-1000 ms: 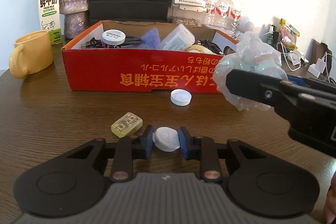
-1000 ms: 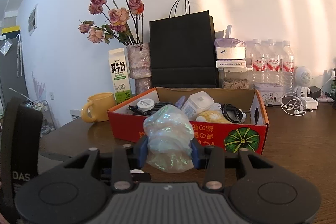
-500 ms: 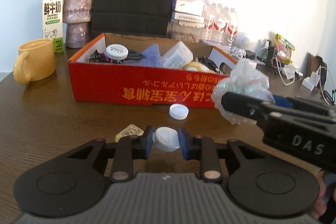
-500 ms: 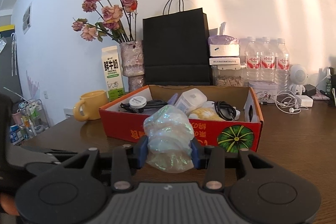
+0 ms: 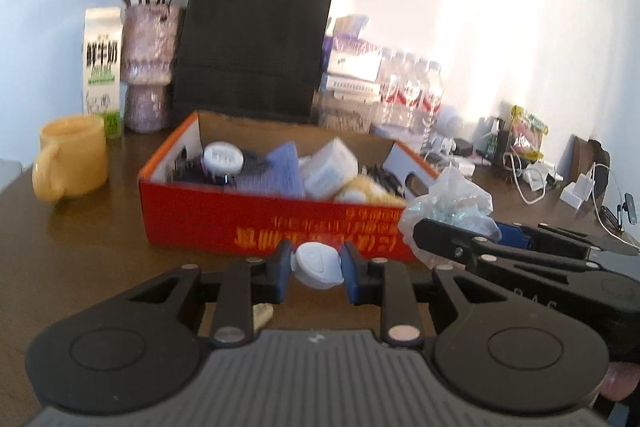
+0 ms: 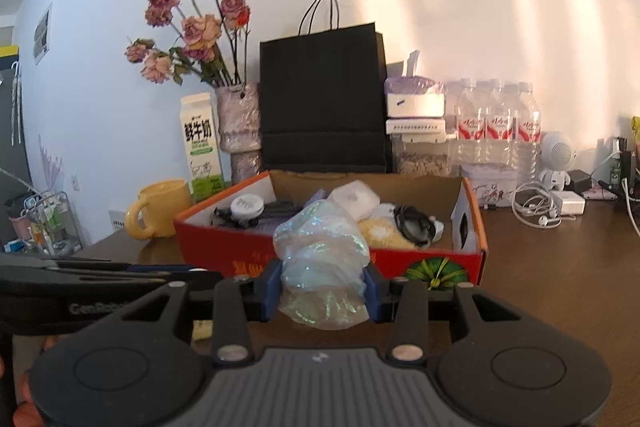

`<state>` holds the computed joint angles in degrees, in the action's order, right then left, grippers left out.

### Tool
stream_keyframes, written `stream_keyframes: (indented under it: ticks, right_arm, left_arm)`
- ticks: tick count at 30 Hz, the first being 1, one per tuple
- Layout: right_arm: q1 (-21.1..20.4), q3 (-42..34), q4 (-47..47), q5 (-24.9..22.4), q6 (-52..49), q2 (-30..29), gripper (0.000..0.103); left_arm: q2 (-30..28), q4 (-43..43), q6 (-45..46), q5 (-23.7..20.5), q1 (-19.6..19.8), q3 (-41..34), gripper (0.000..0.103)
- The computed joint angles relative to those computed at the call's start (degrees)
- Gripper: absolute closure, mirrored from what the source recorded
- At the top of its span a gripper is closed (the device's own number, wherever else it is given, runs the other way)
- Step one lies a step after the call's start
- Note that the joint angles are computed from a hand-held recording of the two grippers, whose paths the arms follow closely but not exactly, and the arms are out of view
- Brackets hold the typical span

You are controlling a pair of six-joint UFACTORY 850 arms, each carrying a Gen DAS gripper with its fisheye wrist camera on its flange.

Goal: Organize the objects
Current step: 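Carry the bag and white lid with both grippers over the red box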

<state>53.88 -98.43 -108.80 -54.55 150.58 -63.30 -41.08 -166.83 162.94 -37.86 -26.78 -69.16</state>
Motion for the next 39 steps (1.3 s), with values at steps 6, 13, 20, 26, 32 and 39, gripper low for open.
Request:
stream_keyframes:
  ticks: [6, 13, 20, 26, 32, 39]
  right_arm:
    - [-1.19, -0.02, 0.07, -0.53, -1.20, 1.30, 0.062]
    - [-3.02, -3.67, 0.53, -0.16, -6.31, 0.37, 0.062]
    - [-5.96, -9.96, 0.60, 1.05, -8.67, -2.76, 0.063]
    - [-9.16, -16.56, 1.86, 3.21, -11.53, -7.00, 0.063]
    - [-12.29, -22.46, 3.75, 6.37, -14.38, -10.68, 0.063]
    - [-14.33, -27.40, 5.62, 10.08, -17.78, -13.56, 0.057]
  left_arm:
    - [0.38, -0.60, 0.62, -0.84, 0.39, -1.99, 0.076]
    - [-1.63, -0.39, -0.64, -0.50, 0.73, -7.03, 0.076]
    - [-6.11, -1.20, -2.35, 1.30, 1.22, -14.88, 0.076]
    - [-12.10, -1.60, -3.14, 6.29, 1.58, -24.88, 0.076]
    - [-18.51, 0.13, -3.02, 11.39, 1.78, -35.46, 0.076]
    - [-23.12, 0.90, -1.79, 14.82, 2.00, -42.69, 0.074]
